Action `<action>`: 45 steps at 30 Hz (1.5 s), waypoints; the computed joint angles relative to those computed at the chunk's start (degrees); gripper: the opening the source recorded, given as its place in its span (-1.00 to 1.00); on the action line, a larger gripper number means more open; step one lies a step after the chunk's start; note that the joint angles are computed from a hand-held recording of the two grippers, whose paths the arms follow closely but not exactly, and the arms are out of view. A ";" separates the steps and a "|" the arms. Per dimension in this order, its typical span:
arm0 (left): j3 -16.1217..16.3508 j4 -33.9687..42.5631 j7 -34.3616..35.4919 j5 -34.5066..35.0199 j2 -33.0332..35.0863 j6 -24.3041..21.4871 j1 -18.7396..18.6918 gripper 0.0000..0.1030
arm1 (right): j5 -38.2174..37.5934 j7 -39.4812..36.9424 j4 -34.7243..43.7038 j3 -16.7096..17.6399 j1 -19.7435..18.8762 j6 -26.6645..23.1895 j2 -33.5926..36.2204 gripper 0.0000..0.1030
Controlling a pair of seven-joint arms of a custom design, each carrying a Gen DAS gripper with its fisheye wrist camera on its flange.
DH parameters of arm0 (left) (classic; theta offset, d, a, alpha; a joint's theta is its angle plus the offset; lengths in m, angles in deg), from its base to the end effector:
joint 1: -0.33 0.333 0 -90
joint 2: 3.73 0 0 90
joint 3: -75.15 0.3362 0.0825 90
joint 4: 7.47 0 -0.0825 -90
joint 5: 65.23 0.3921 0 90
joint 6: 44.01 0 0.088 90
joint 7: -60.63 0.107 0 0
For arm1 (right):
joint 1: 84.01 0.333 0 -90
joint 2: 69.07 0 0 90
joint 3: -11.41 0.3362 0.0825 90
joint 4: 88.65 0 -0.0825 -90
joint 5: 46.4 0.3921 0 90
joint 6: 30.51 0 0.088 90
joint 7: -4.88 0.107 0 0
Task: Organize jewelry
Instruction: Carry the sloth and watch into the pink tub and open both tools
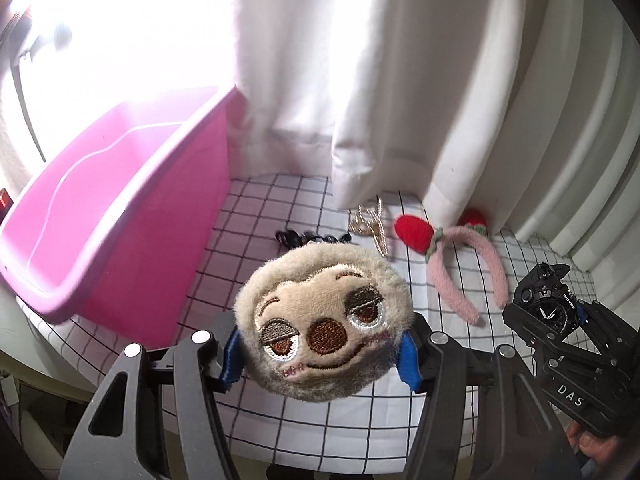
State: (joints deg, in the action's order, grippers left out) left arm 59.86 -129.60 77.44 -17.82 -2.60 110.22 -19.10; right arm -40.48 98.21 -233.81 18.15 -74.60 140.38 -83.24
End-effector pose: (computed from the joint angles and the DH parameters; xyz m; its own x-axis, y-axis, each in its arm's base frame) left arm 0.4690 -0.3535 0.4667 -0.0197 -0.9961 0.0862 -0.7449 -0.0430 -0.6658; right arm 0.4663 0.1294 0.4577 0.1642 -0.9827 -0.0862 -0.7691 -0.0729 -0.6350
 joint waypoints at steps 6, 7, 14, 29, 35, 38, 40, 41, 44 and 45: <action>1.63 -2.60 -1.60 1.52 -7.09 -0.74 4.39 0.12 | 9.59 -10.81 11.16 -3.13 9.05 0.86 6.67 0.17; 1.83 -3.01 -1.38 1.35 -8.10 -1.09 5.42 0.12 | 12.18 -13.57 13.53 -3.35 10.43 0.77 8.19 0.17; 3.00 -4.90 -1.51 1.68 -11.90 -4.48 12.52 0.12 | 18.24 -23.82 31.35 0.42 13.06 -2.43 20.20 0.17; 6.38 -5.73 7.83 -7.52 -7.63 -5.46 17.79 0.13 | 4.01 -18.03 70.02 -0.38 20.80 -24.92 46.51 0.17; 7.06 -4.60 12.12 -11.57 -5.10 -6.15 17.77 0.14 | 1.58 -13.92 80.16 -1.86 22.27 -35.11 53.26 0.17; 7.35 -3.89 14.44 -14.21 -4.07 -6.99 17.62 0.15 | -0.03 -12.03 83.98 -2.70 22.97 -38.63 55.92 0.17; 7.43 -3.55 15.62 -15.75 -3.59 -7.66 17.47 0.16 | -1.10 -11.29 86.00 -3.18 23.39 -40.37 57.23 0.17; 7.48 -3.58 15.34 -15.59 -3.72 -7.60 17.50 0.17 | -1.81 -10.91 86.82 -3.52 23.71 -40.63 57.74 0.17; 7.44 -2.86 16.00 -16.15 -3.54 -8.81 17.35 0.21 | -3.87 -9.58 88.10 -4.51 24.61 -42.09 58.38 0.18; 7.44 -2.71 16.16 -16.31 -3.57 -9.15 17.32 0.25 | -4.50 -9.14 88.84 -4.71 24.95 -42.58 58.82 0.18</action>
